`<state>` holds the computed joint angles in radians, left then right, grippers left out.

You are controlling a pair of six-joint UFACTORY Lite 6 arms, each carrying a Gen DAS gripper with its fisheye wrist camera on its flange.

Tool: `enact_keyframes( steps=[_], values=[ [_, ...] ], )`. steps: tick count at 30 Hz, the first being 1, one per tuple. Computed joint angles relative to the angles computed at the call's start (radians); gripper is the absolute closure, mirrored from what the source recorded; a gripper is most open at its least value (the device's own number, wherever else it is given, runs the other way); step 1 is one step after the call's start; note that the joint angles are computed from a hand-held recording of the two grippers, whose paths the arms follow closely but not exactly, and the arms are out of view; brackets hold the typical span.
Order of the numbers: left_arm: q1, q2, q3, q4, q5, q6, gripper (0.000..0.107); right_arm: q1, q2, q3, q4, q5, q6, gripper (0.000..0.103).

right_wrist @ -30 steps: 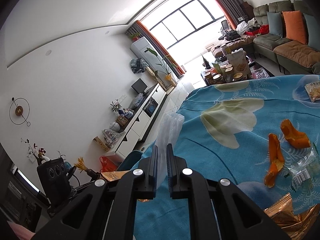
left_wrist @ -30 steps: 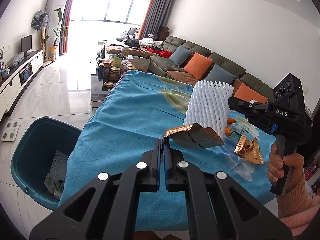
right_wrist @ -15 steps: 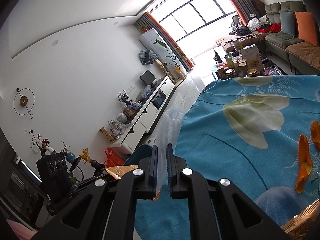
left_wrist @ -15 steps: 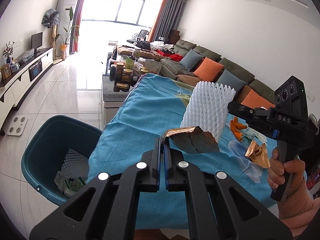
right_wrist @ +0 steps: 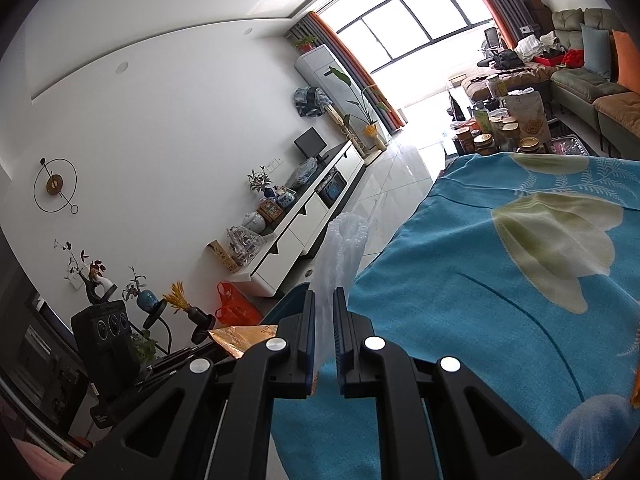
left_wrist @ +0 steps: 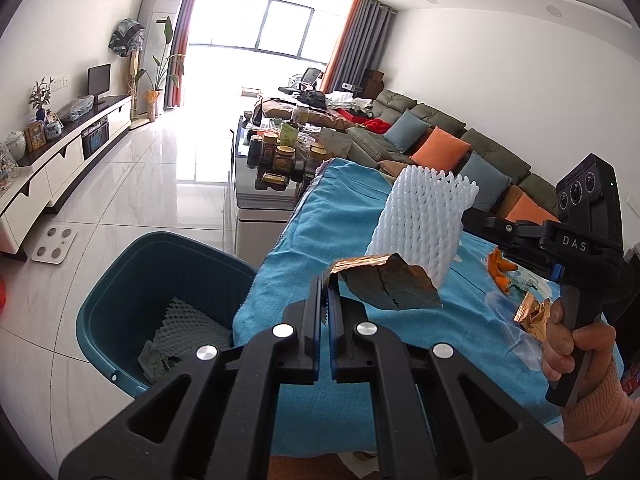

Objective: Collect trash
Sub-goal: 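Carry the gold foil wrapper and foam net off the table over the teal bin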

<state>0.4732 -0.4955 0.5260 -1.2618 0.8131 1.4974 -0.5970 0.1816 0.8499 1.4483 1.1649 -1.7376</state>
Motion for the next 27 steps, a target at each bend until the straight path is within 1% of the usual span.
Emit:
enact_keyframes(
  steps=[13, 27],
  values=[
    [0.136, 0.024, 0.021, 0.007, 0.048, 0.047, 0.104, 0.118, 0.006, 0.025, 0.032, -0.039, 0.012, 0.095],
    [0.239, 0.1, 0.073, -0.003, 0.044, 0.104, 0.104, 0.228, 0.035, 0.047, 0.064, -0.081, 0.02, 0.095]
  ],
)
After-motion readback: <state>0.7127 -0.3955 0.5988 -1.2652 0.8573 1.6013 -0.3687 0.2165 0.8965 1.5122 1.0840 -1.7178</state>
